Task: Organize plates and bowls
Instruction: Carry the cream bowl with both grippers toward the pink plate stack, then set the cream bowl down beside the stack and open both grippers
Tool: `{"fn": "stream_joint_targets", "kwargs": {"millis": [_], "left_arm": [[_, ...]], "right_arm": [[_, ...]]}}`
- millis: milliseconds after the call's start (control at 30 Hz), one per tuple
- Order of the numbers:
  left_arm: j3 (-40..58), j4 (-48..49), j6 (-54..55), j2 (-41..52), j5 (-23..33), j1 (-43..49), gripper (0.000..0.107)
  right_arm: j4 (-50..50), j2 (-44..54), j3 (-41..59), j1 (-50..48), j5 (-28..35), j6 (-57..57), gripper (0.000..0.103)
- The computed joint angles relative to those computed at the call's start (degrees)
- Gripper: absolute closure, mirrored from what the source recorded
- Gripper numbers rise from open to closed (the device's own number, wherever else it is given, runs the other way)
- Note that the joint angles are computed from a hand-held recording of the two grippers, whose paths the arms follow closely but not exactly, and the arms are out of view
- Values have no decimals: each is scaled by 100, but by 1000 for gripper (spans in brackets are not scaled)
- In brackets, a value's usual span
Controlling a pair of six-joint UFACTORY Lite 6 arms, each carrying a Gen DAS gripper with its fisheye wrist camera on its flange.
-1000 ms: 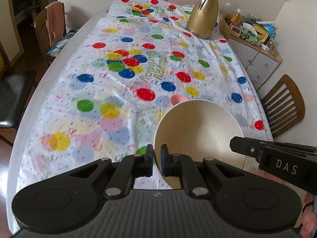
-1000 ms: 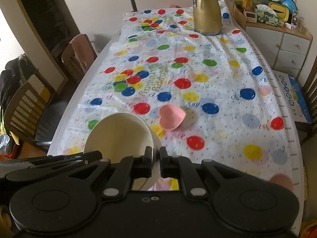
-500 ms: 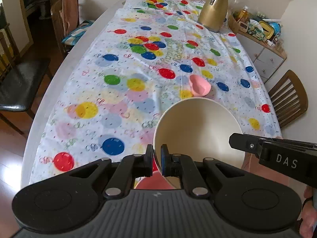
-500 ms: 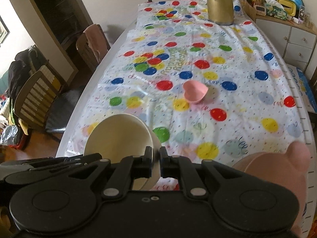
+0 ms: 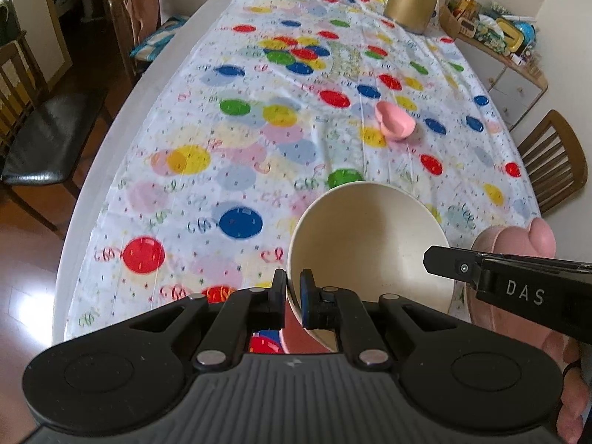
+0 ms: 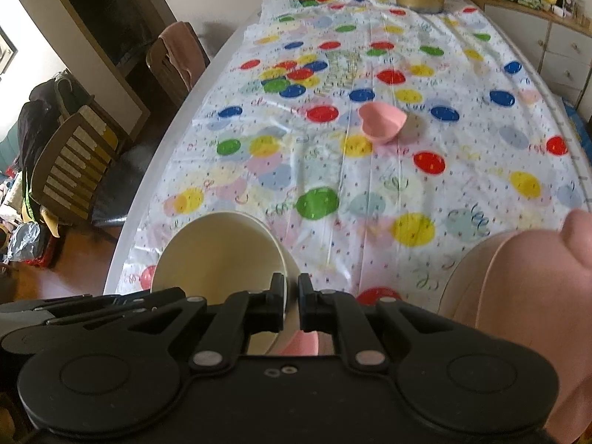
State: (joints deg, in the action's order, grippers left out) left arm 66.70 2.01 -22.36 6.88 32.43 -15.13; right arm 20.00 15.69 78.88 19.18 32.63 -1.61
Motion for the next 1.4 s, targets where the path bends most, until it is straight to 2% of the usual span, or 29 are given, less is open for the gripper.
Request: {"fn": "stream_joint_targets", "kwargs": {"millis": [400, 800, 1100, 1400], "left_arm": [[-357, -127, 107, 35, -16, -143, 100], [-400, -108, 12, 65, 41, -187, 100], [-342, -402, 323, 106, 192, -56, 100], [-304, -330, 283, 115, 171, -104, 100]], "right_arm": [[145, -144, -605, -24, -108, -43, 97], [324, -146, -726, -75, -57, -178, 97], [538, -112, -669, -165, 97, -359, 97], [841, -30, -599, -279, 208, -629, 86]]}}
